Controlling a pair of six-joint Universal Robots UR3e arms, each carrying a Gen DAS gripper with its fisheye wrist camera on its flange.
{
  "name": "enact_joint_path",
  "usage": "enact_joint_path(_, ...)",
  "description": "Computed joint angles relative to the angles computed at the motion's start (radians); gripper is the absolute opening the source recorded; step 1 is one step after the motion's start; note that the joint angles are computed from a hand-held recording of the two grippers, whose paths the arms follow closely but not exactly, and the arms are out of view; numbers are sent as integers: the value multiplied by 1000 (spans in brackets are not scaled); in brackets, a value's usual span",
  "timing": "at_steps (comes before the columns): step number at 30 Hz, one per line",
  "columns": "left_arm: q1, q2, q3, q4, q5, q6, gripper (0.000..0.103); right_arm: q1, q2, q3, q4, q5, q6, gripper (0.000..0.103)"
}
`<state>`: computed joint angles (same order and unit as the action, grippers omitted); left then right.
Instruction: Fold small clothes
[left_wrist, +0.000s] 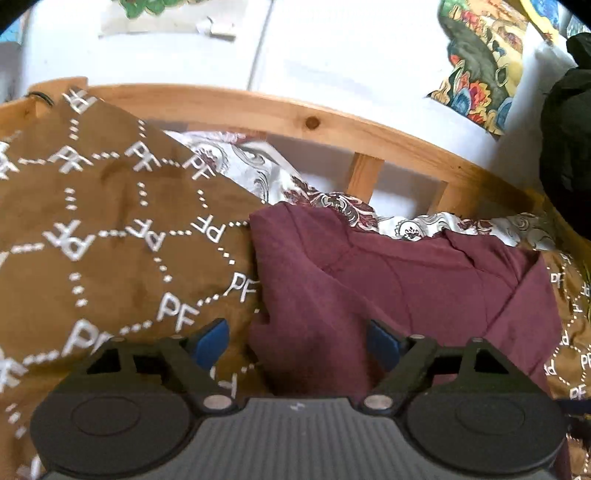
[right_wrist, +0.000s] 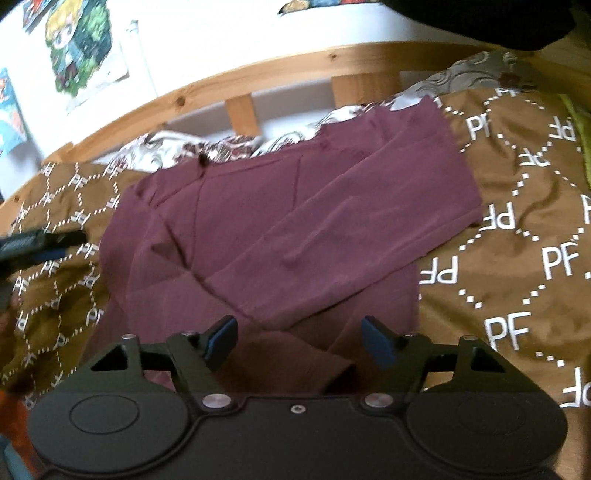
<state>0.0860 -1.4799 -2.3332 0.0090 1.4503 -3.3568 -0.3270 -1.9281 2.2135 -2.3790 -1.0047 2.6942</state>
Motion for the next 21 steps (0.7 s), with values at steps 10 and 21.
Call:
enact_joint_path(10, 99, -39, 29, -91, -13, -174, 7, 99, 90, 10, -119, -78, -1, 40)
enact_joint_path(21, 106, -26, 33, -137, 27, -214, 29, 147, 98, 32, -187, -136, -48, 12)
